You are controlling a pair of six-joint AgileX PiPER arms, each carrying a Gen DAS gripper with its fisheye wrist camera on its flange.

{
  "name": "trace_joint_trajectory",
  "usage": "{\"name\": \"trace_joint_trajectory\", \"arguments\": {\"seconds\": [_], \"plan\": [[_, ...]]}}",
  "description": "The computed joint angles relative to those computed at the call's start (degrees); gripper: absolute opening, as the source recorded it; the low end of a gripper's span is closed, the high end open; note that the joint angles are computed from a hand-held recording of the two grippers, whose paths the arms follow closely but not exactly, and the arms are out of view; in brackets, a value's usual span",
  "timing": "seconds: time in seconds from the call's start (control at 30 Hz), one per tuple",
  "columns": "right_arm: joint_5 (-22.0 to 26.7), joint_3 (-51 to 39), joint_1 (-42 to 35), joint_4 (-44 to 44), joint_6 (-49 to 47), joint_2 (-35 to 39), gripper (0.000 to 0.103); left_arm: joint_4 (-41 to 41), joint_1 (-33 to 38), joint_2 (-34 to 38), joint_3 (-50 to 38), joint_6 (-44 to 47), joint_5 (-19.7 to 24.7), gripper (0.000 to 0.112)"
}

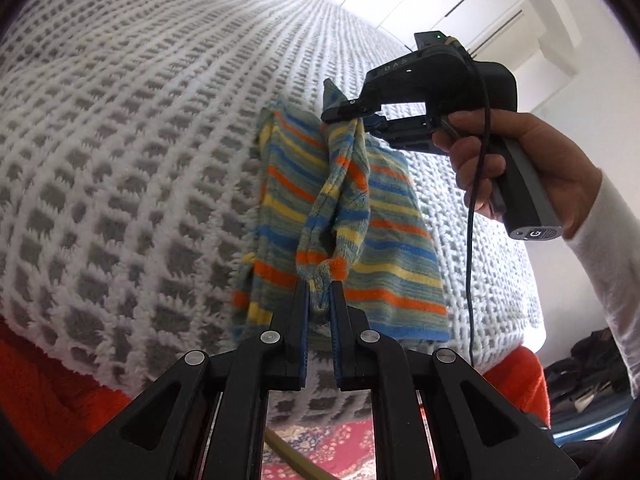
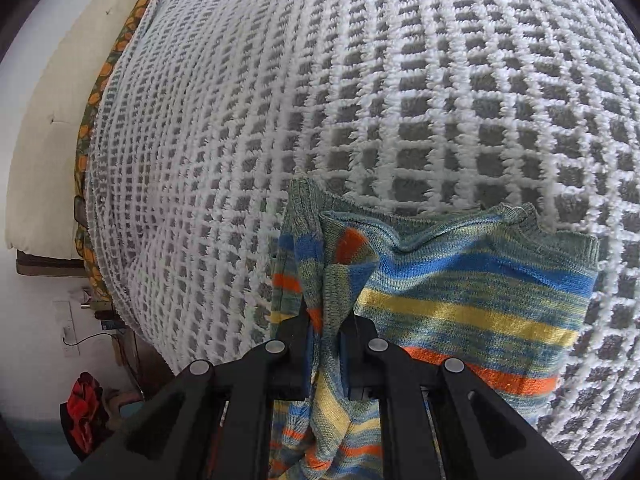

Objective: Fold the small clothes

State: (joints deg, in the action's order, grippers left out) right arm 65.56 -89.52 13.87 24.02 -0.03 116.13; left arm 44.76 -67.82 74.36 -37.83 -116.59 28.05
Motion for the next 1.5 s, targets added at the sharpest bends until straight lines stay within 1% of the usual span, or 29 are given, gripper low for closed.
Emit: {"name": "trace_joint_trajectory", "arguments": {"seconds": [0.13, 0.17, 0.23, 0.27, 0.3, 0.4, 0.47, 0.5, 0.53, 0.6, 0.67, 0.7, 0.73, 0.77, 0.8, 0.83, 0.93, 0.97, 1.0, 1.03, 1.1, 1.17, 1.23, 1.27, 1.33, 1.4, 1.43, 1.47, 1.5], "plan": [[-1.9, -0.5, 2.73, -1.52, 2.45, 2.16, 0.011, -4.55, 1.77, 0.94, 1.63, 2.88, -1.65, 0.007], [-2.29, -0.47, 2.99, -1.15, 2.3, 2.71, 0.017, -7.02, 2.8, 0.76, 2.44, 5.12, -2.29, 0.009], [-2.81, -0.9, 2.59, 2.91, 0.72, 4.43, 0.034, -12.95, 4.4, 1.24, 2.5, 10.21, -2.82, 0.011], [-3.49, 0.5, 1.44, 7.28, -1.57, 4.1, 0.053, -13.14, 4.02, 0.82, 2.46, 9.85, -1.7, 0.011], [-3.89, 2.53, -0.17, 12.43, -4.92, 3.17, 0.062, -11.93, 2.87, 0.02, 2.25, 8.11, 0.36, 0.012], [-3.37, 8.27, -4.35, 21.58, -15.33, -2.62, 0.062, -7.25, -2.32, -2.6, 0.22, 3.17, 10.36, 0.029], [-1.77, 11.32, -7.06, 19.65, -22.0, -8.71, 0.062, -4.86, -4.86, -3.84, -1.44, 2.29, 15.89, 0.037], [-1.71, 13.09, -7.78, 15.94, -24.68, -12.6, 0.061, -4.43, -5.03, -4.07, -2.23, 3.29, 16.98, 0.038], [-2.38, 15.53, -8.19, 11.33, -27.13, -16.91, 0.061, -4.16, -4.31, -3.97, -2.85, 4.99, 16.71, 0.039], [-2.48, 21.58, -9.94, 4.92, -32.21, -24.86, 0.051, -5.0, -1.35, -2.28, -4.52, 10.21, 14.32, 0.039], [-0.25, 27.79, -12.94, 3.63, -37.42, -31.15, 0.035, -6.98, 1.8, 1.55, -7.69, 16.8, 12.48, 0.039], [0.21, 31.11, -14.01, 3.64, -39.77, -34.25, 0.031, -7.88, 2.91, 3.93, -8.95, 19.6, 11.31, 0.039], [0.81, 34.58, -15.89, 4.27, -43.05, -37.26, 0.029, -10.02, 4.52, 6.59, -10.4, 23.08, 10.37, 0.038], [0.44, 38.37, -17.02, 5.5, -45.58, -39.98, 0.027, -13.62, 6.31, 9.17, -11.7, 26.79, 9.7, 0.017], [-0.96, 42.61, -16.99, 7.24, -47.34, -42.37, 0.027, -17.51, 7.53, 11.11, -12.46, 29.71, 9.66, 0.003], [-2.7, 46.4, -16.55, 8.76, -48.92, -44.13, 0.027, -19.4, 8.03, 12.56, -12.71, 30.33, 10.08, 0.002], [-15.8, 56.96, -9.75, 7.91, -46.13, -43.81, 0.026, -20.46, 7.91, 13.23, -12.39, 29.94, 12.1, 0.001], [-18.61, 59.19, -9.51, 9.07, -45.88, -42.3, 0.027, -20.69, 7.67, 12.75, -12.56, 30.68, 13.18, 0.002], [-19.35, 60.66, -11.13, 11.87, -47.92, -42.36, 0.026, -20.69, 7.21, 12.2, -13.1, 31.49, 14.99, 0.002], [-18.0, 60.6, -13.12, 13.41, -49.34, -42.97, 0.026, -20.45, 6.65, 11.52, -13.86, 31.93, 17.27, 0.004], [-12.24, 57.15, -16.89, 13.04, -49.7, -43.8, 0.026, -18.75, 5.27, 8.53, -14.05, 30.05, 20.42, 0.005], [-7.81, 52.92, -21.13, 13.16, -50.46, -45.75, 0.026, -16.35, 6.01, 6.57, -14.31, 29.03, 20.96, 0.023], [-4.93, 47.83, -23.69, 13.66, -50.8, -45.16, 0.026, -15.13, 8.67, 6.89, -15.91, 31.07, 20.63, 0.03], [-4.58, 45.74, -23.78, 13.47, -50.57, -44.23, 0.026, -15.34, 10.1, 7.99, -17.36, 32.77, 20.03, 0.03], [-5.7, 43.15, -22.43, 12.76, -49.74, -42.3, 0.026, -16.37, 12.86, 11.05, -19.65, 37.04, 17.09, 0.03], [-8.11, 43.25, -20.34, 13.37, -49.25, -39.04, 0.026, -18.93, 14.91, 16.34, -22.94, 42.68, 16.82, 0.031], [-9.94, 44.11, -19.18, 13.5, -48.79, -36.53, 0.026, -20.66, 15.77, 19.24, -24.54, 45.38, 17.4, 0.027], [-12.36, 45.01, -17.44, 12.69, -47.25, -33.56, 0.026, -22.82, 16.72, 21.74, -25.82, 48.29, 18.04, 0.009], [-14.42, 46.02, -16.44, 12.16, -46.83, -30.7, 0.027, -25.11, 17.65, 23.13, -26.17, 50.94, 18.21, 0.007]]}}
